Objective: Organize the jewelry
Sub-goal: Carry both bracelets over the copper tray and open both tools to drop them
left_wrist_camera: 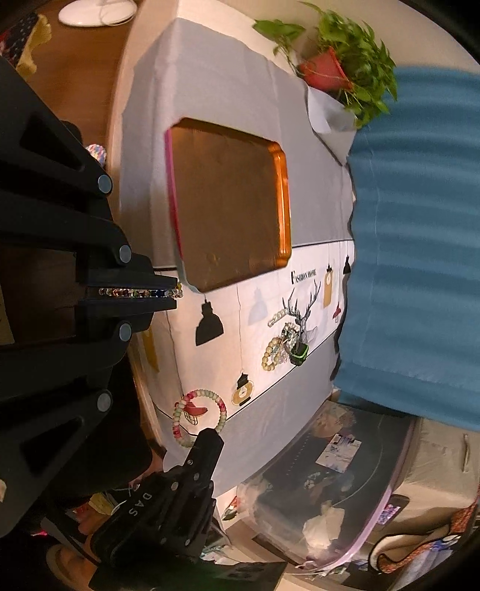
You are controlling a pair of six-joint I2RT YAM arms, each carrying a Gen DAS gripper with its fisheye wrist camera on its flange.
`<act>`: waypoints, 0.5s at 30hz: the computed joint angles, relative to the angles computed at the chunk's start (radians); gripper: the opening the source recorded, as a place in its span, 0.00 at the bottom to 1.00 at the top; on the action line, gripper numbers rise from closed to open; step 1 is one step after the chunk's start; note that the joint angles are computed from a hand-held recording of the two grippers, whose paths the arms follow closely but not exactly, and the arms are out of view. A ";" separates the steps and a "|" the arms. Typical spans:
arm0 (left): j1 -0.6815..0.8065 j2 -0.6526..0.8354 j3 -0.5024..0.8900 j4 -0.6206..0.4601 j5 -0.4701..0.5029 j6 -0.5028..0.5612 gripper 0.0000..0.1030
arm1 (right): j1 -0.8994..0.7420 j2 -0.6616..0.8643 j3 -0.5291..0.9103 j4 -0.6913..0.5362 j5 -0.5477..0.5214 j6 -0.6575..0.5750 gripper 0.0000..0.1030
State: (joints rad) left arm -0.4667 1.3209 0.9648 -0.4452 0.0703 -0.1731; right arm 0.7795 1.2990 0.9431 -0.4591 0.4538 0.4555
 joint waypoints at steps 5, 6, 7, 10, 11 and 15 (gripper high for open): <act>0.034 -0.065 -0.053 0.002 0.020 -0.002 0.02 | 0.069 0.027 0.046 -0.041 0.040 0.023 0.06; 0.040 -0.077 -0.063 0.002 0.023 -0.001 0.02 | 0.079 0.034 0.054 -0.047 0.046 0.026 0.06; 0.048 -0.086 -0.069 0.001 0.028 0.000 0.02 | 0.088 0.041 0.062 -0.052 0.051 0.029 0.06; 0.063 -0.100 -0.084 0.005 0.032 0.004 0.02 | 0.113 0.059 0.083 -0.065 0.066 0.036 0.06; 0.071 -0.106 -0.090 0.006 0.037 0.006 0.02 | 0.122 0.067 0.092 -0.071 0.071 0.038 0.06; 0.106 -0.097 -0.098 0.018 0.064 0.009 0.02 | 0.137 0.103 0.123 -0.079 0.075 0.037 0.06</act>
State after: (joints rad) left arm -0.3608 1.2243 0.8663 -0.4270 0.1346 -0.1642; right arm 0.9161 1.4025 1.0665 -0.5381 0.5293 0.4924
